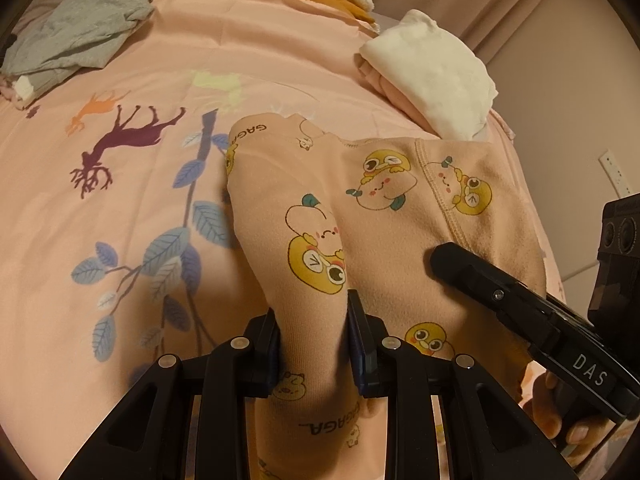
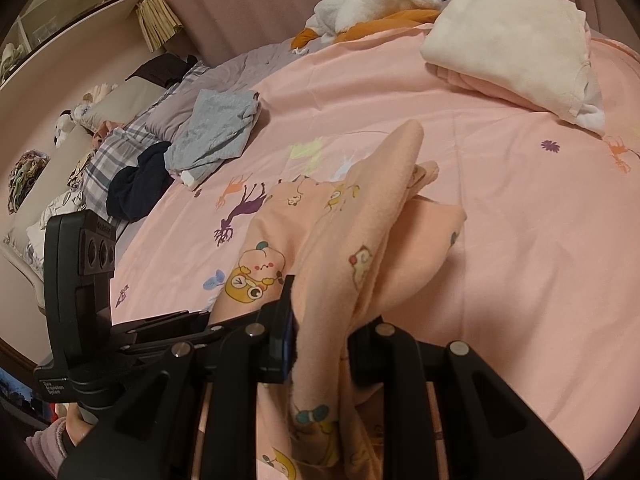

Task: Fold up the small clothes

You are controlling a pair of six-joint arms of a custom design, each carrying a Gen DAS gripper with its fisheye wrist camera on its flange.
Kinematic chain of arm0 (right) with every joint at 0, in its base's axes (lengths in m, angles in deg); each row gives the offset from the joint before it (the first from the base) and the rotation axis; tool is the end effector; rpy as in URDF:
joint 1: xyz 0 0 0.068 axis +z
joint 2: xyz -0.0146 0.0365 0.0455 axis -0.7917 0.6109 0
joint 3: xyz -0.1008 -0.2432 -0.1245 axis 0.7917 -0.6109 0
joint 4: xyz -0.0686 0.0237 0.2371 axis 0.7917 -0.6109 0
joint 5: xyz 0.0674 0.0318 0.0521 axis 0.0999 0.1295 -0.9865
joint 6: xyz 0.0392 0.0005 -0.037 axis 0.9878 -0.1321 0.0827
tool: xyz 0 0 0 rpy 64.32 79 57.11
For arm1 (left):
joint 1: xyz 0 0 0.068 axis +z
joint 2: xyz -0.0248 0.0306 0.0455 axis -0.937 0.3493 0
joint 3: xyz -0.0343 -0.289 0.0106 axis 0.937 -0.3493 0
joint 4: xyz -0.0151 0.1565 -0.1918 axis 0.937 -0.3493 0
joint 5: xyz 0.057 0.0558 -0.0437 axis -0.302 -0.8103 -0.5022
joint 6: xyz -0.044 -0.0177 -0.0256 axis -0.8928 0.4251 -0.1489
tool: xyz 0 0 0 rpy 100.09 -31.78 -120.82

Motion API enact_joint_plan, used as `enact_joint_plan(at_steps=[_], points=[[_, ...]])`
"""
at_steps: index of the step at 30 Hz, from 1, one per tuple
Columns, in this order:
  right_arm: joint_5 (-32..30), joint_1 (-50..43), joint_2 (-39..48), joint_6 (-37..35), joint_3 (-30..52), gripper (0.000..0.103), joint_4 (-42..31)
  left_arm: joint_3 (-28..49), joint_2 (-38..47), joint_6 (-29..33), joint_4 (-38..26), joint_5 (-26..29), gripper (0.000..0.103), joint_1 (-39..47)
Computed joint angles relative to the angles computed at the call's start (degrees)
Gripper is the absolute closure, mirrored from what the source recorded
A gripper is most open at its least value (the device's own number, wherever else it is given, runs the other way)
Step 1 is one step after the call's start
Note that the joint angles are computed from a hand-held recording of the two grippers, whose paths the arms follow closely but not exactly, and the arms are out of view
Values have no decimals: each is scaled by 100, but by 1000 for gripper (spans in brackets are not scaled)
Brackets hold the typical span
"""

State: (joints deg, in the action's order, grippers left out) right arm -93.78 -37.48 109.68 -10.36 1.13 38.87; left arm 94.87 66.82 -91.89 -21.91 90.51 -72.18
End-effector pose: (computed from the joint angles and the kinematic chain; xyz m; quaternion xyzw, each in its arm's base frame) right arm 0.2576 0.0890 0.2514 -0.2613 0.8894 0.2968 0.2293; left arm 0.1974 -0.0154 0.1869 -0.1899 0.9275 -0.1680 0.2746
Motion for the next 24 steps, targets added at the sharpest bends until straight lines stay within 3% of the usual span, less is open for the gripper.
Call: enact_joint_plan(at_steps=[14,24], points=[[-27,335,-15,164,-119,82,102,-124,-509,246,-461,125,77,494],[92,480,310,230,-144,81,192,-225,-345,365,-441,173,77,688]])
